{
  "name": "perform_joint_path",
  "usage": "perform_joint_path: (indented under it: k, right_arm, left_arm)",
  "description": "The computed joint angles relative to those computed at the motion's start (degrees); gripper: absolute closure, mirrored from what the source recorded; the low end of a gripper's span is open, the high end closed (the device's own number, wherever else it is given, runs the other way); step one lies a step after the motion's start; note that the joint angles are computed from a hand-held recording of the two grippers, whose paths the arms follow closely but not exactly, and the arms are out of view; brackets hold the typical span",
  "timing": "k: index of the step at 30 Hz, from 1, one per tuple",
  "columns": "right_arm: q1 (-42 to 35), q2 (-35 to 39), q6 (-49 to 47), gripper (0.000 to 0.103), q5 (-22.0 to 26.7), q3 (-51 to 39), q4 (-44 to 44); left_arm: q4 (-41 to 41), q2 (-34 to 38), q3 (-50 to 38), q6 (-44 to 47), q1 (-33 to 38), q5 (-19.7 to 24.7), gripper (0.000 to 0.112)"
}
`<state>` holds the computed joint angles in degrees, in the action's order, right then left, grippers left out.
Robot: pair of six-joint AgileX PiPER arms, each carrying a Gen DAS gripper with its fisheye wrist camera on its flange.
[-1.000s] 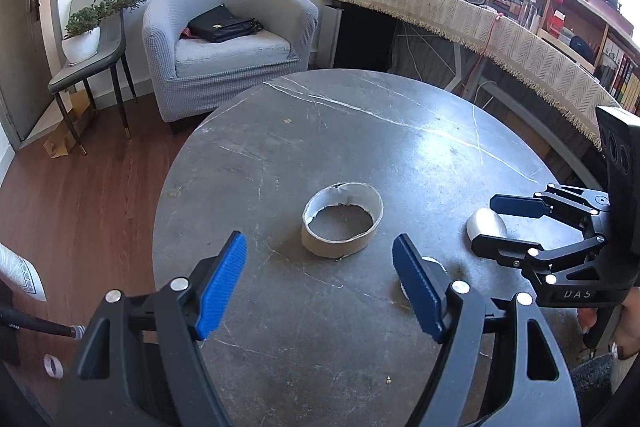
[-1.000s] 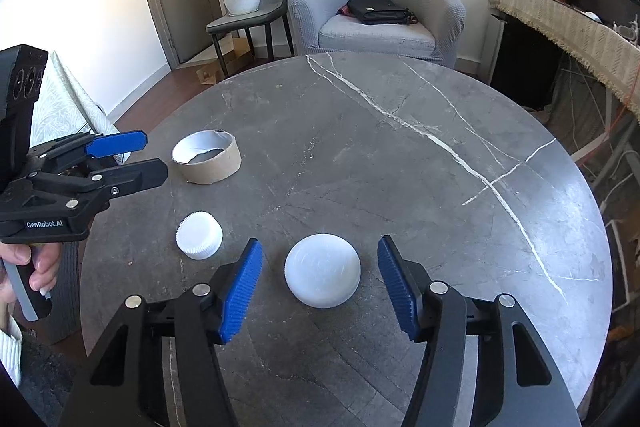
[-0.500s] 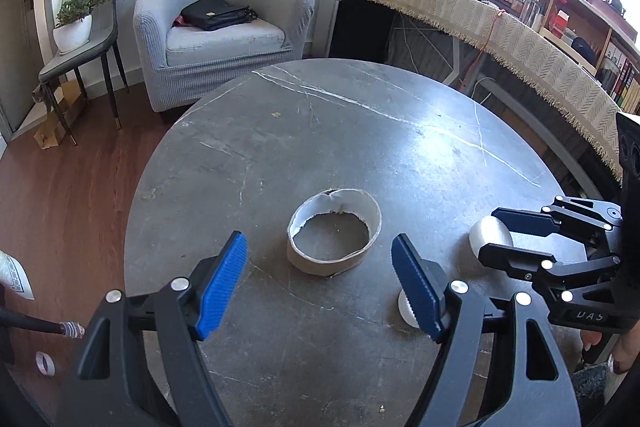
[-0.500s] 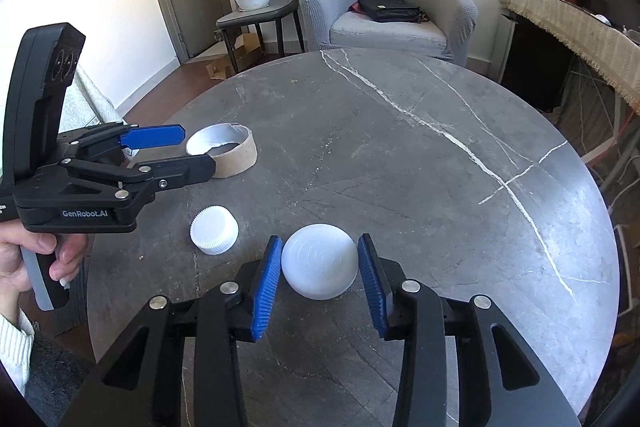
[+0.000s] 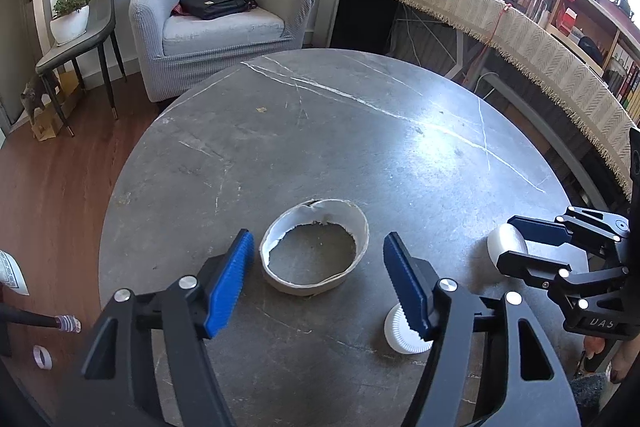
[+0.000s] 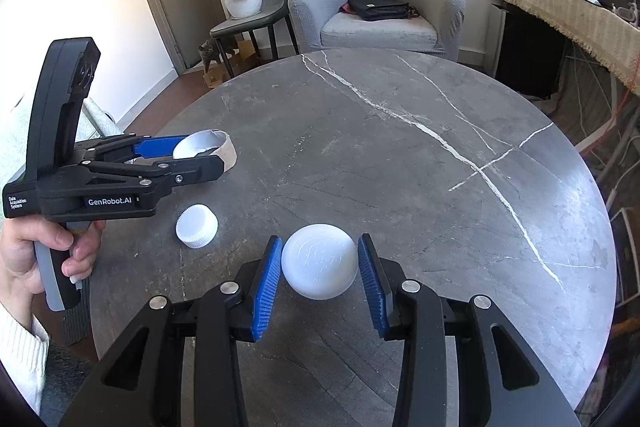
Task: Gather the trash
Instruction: 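Grasp the tape roll with the left tool while the right tool grasps the large white lid, then carry the tape roll and white lid to the green bin with both tools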
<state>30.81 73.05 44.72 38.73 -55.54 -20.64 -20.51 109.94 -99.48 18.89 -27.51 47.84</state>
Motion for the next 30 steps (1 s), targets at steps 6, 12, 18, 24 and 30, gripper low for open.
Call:
perform_joint_path:
  k: [6, 12, 18, 24, 30]
  right_arm:
    - [0.74, -1.38, 1.03, 0.064, 0.58, 0.25, -0.81]
    - [2.23, -1.17, 2.55, 0.064, 1.11, -1.6, -1.72]
    - [4.67, 0.58, 5.1, 0.064, 1.94, -4.37, -3.59]
    - [9.04, 3.17, 10.41, 0.064, 3.12, -7.04, -7.44]
    - [14.19, 5.61, 15.66, 0.064, 4.82, -9.01, -11.04]
  left_arm:
    - [2.11, -0.9, 1.23, -0.92, -0.8, -1.23, 0.06]
    - [-1.46, -3.21, 4.34, 1.13, 0.51, -1.87, 0.06]
    - [-4.69, -6.54, 7.54, 3.37, 2.28, -1.02, 0.06]
    - [-6.21, -11.57, 12.65, 4.88, 3.3, -1.51, 0.06]
    - [-7.86, -17.25, 18.33, 7.12, 5.47, -1.33, 0.06]
